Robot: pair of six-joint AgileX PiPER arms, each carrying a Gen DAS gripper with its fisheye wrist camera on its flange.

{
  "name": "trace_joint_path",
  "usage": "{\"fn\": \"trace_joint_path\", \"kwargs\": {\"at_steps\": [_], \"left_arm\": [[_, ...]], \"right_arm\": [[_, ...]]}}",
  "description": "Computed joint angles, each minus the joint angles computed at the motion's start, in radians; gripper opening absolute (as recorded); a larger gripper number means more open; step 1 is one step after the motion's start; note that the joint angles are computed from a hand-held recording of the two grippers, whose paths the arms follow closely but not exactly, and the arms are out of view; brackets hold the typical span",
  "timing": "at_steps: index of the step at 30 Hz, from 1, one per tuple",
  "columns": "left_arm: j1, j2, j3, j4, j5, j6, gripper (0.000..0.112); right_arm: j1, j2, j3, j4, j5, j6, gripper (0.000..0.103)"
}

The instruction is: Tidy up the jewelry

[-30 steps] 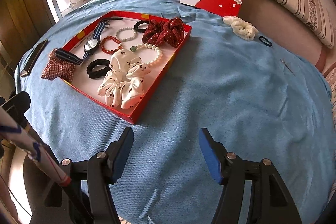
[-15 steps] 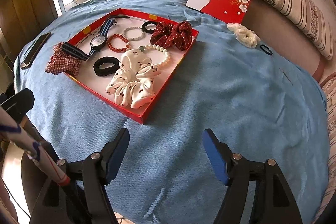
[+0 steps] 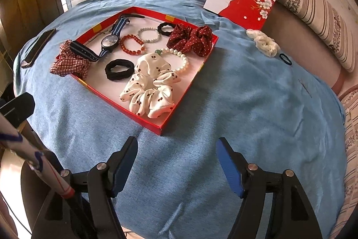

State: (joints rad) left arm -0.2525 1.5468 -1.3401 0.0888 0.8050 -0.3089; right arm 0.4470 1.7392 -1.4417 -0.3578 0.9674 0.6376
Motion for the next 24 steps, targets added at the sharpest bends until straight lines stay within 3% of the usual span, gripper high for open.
{"fn": "trace_joint_path", "kwargs": {"at_steps": [24], "left_arm": [[0.039, 0.038, -0.021, -0.066, 0.015, 0.029, 0.102]], "right_arm": [[0.006, 0.027, -0.037, -0.028, 0.018, 0.006, 0.077]]}}
